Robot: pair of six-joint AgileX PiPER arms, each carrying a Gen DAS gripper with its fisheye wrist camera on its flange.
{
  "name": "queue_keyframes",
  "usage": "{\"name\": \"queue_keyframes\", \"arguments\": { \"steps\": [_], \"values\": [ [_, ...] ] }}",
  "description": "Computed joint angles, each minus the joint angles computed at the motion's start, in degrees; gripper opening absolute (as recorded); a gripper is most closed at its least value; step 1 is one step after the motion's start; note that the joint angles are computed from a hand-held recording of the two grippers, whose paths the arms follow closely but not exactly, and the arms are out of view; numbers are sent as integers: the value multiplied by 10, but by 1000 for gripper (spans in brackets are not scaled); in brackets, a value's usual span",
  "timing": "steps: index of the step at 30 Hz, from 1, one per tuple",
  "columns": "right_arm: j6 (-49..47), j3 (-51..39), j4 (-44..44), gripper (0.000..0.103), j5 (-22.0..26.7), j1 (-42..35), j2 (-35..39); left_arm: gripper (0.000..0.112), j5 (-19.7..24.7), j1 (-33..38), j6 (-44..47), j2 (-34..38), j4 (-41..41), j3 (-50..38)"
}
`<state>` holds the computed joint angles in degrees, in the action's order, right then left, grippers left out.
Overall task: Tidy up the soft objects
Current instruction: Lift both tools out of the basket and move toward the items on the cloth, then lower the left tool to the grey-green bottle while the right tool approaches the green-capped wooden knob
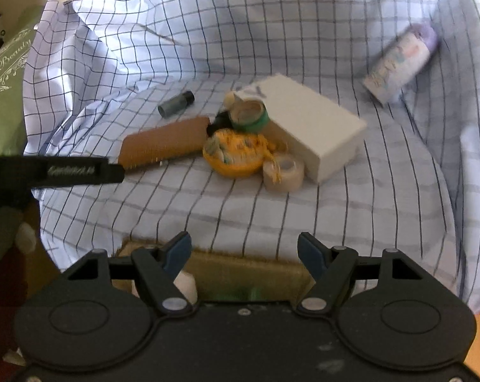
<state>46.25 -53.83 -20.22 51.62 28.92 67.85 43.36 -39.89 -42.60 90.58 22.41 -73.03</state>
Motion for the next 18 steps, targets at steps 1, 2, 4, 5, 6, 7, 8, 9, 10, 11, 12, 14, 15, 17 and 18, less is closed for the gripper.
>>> {"name": "queue_keyframes", "arguments": {
  "steps": [1,2,4,5,6,7,8,9,10,11,12,14,15,17,18],
  "values": [
    [-16,-10,4,73,-7,-10,11,67,0,9,12,14,-5,-17],
    [-32,-21,9,73,-13,-20,22,67,1,17,23,30,-10,-37],
    [-70,-45,22,73,-25,-44,47,67,4,32,44,63,-17,-76],
    [-87,-59,27,73,-29,-55,60,67,7,40,56,81,-24,-99],
    [-107,-74,34,73,-33,-68,75,67,11,48,68,100,-29,-123],
    [-124,-89,41,73,-37,-79,88,67,16,54,79,116,-34,-142],
    [-144,-107,50,73,-40,-91,105,67,22,60,90,135,-40,-167],
    [-161,-126,56,73,-44,-102,120,67,30,66,101,153,-47,-190],
    [-177,-145,59,73,-47,-113,137,67,37,73,115,171,-57,-215],
    [-190,-164,62,73,-48,-122,152,67,46,79,127,191,-67,-242],
    [-206,-188,67,73,-48,-133,171,67,56,85,138,210,-75,-268],
    [-235,-236,77,73,-47,-151,208,67,77,95,157,247,-88,-319],
    [-249,-260,84,74,-45,-160,226,67,88,100,165,265,-95,-344],
    [-272,-316,92,74,-34,-173,271,67,112,108,176,302,-103,-395],
    [-283,-341,96,74,-30,-178,291,67,123,112,180,320,-104,-419]
  ]
}}
